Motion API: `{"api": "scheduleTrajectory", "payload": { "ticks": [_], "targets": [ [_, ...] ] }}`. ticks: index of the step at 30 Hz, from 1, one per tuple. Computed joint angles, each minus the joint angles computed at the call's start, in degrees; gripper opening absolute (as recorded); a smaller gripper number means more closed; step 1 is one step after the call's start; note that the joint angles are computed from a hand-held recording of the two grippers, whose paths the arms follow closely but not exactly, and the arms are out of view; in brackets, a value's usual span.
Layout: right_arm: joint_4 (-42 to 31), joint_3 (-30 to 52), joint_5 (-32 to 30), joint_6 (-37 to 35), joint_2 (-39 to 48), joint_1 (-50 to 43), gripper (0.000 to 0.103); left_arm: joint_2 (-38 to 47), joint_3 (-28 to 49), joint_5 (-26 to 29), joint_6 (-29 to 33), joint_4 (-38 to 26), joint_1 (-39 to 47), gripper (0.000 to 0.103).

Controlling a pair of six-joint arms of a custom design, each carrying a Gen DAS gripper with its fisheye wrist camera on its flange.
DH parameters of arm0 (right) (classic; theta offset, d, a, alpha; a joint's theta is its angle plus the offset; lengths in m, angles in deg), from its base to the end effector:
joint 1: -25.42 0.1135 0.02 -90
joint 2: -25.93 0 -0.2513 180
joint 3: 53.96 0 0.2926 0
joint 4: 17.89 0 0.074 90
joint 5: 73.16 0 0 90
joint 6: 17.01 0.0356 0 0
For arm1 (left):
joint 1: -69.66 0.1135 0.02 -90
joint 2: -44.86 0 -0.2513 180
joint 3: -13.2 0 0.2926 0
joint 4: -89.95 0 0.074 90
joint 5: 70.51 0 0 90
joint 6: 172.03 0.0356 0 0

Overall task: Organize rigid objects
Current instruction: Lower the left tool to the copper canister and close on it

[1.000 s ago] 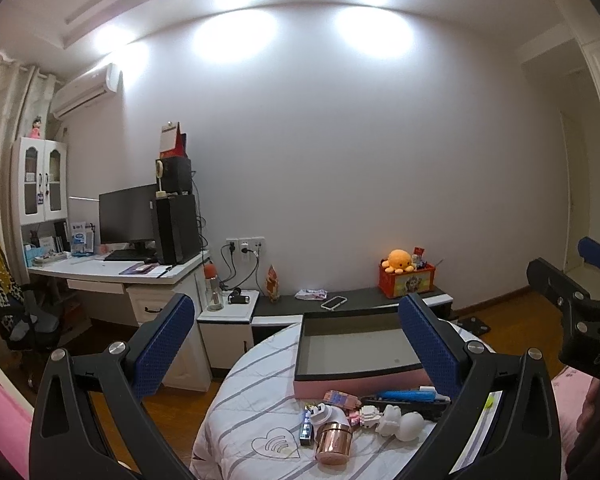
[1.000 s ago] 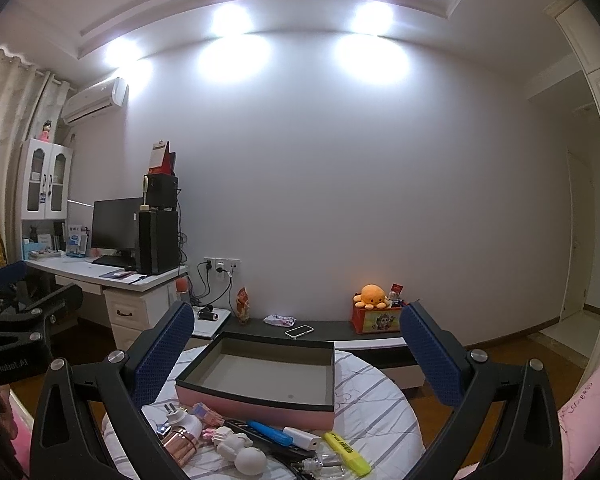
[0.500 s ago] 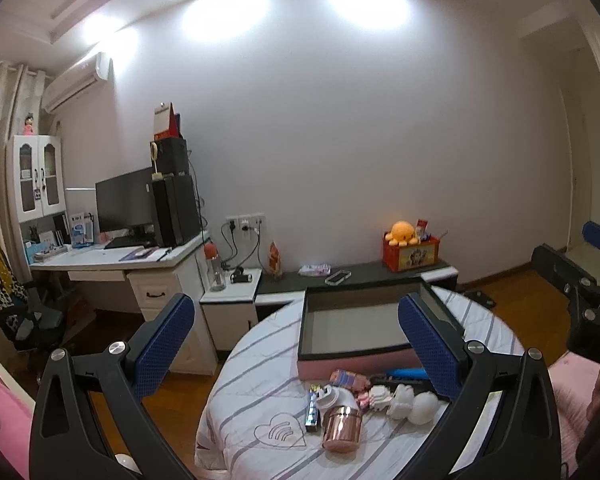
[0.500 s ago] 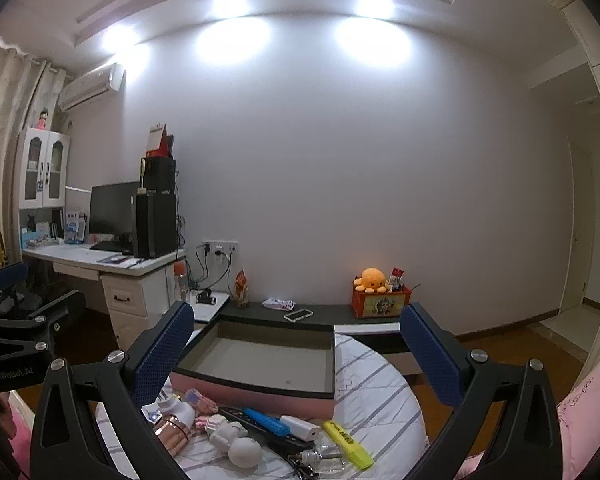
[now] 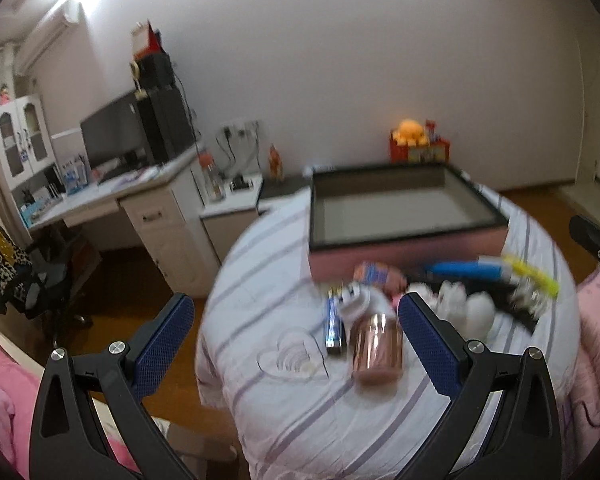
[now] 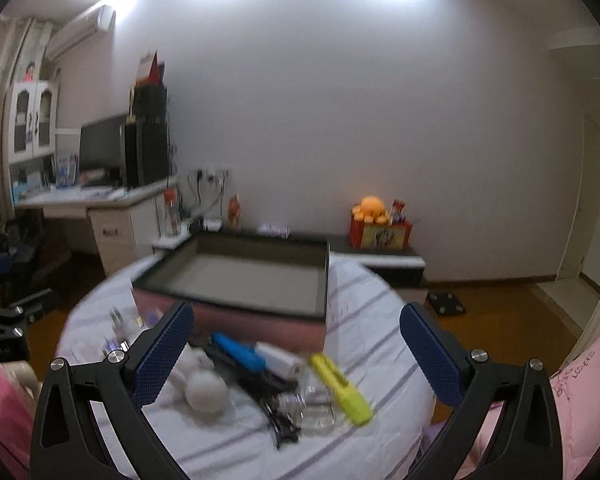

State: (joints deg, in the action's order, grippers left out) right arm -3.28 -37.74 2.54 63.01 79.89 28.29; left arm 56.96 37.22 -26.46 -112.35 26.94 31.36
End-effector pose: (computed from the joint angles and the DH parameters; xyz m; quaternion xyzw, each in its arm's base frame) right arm 0.2026 0.0190 0.0950 -0.1608 0.8151 0.0698 0.5521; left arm 0.1121 -0.0559 0.1498 -0.0693 0.8750 0.1312 0.4607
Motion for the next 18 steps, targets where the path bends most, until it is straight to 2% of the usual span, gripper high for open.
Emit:
{"api": "scheduleTrajectory", "payload": {
  "ticks": [2,3,8,13,15,18],
  "targets": [
    [5.4,1.4,1.0,-1.0,9.5,0.2,0.103,1.1,-2.3,6.2,2.4,3.9,3.7,0.103],
    [7.5,2.4,1.1,-1.5,13.9,0.2,0.103,2.0,-2.8,7.1,2.2,4.8,4.0,0.103],
    [13.2,6.0,0.1,-3.9,29.2,-1.1,0.103,20.2,-3.3,12.9,3.1,17.9,6.1,0.103],
    [15.6,8.5,-2.4,-6.7,38.7,-3.5,0.103,32.2,-2.4,16.2,3.3,27.0,7.5,0.103],
    [15.6,9.7,-3.6,-6.9,41.3,-4.4,0.103,39.1,-1.2,17.0,2.7,30.8,8.3,0.103],
    [16.5,10.7,-5.4,-7.6,44.4,-5.9,0.103,45.1,-0.6,19.9,3.5,34.7,10.4,0.103]
  ]
}}
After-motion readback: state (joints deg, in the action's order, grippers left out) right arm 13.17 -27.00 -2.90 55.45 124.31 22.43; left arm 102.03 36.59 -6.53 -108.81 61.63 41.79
